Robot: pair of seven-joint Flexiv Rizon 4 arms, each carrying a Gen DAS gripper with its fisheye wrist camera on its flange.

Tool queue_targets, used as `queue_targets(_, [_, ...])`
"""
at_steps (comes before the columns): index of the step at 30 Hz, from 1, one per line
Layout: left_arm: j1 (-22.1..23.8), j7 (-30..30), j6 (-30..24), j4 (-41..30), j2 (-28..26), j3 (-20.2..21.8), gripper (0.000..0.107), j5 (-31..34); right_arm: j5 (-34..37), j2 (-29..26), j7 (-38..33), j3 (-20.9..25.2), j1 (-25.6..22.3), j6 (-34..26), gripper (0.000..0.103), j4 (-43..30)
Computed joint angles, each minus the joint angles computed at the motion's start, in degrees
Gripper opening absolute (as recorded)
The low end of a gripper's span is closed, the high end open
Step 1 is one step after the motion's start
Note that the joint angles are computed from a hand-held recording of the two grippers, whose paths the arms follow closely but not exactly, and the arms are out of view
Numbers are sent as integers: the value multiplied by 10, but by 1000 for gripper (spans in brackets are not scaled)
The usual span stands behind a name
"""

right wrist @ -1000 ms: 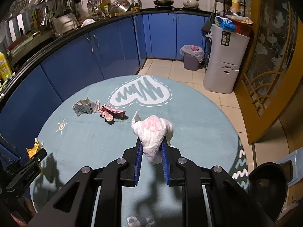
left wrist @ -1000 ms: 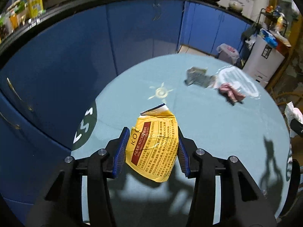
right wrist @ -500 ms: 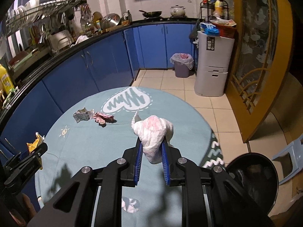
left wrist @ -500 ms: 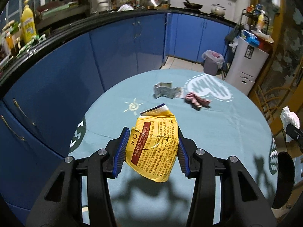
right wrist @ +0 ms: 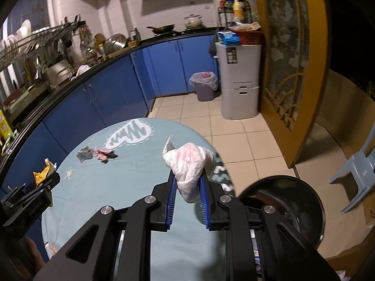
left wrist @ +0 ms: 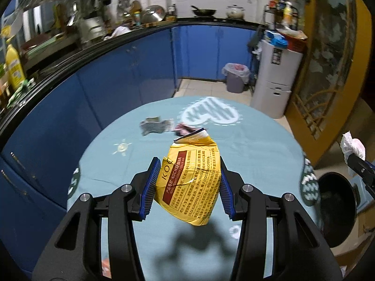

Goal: Collect trash
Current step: 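Carry the yellow snack bag and white plastic bag over the black bin with both tools, then open both tools to drop the yellow bag and white bag into the bin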

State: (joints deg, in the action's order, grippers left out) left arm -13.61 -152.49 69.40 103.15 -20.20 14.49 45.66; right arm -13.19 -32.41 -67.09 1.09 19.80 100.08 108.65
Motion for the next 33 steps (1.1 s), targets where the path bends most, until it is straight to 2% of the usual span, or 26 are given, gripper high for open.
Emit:
queue_targets(9, [-22,73,-2,-48,-39,-29,48,-45,19,14,5,-7,-34,14,19,29])
queue_targets(33, [-116,212,0,-162,-130,-20,48,-135,45,20,23,1,-106,42,19,58])
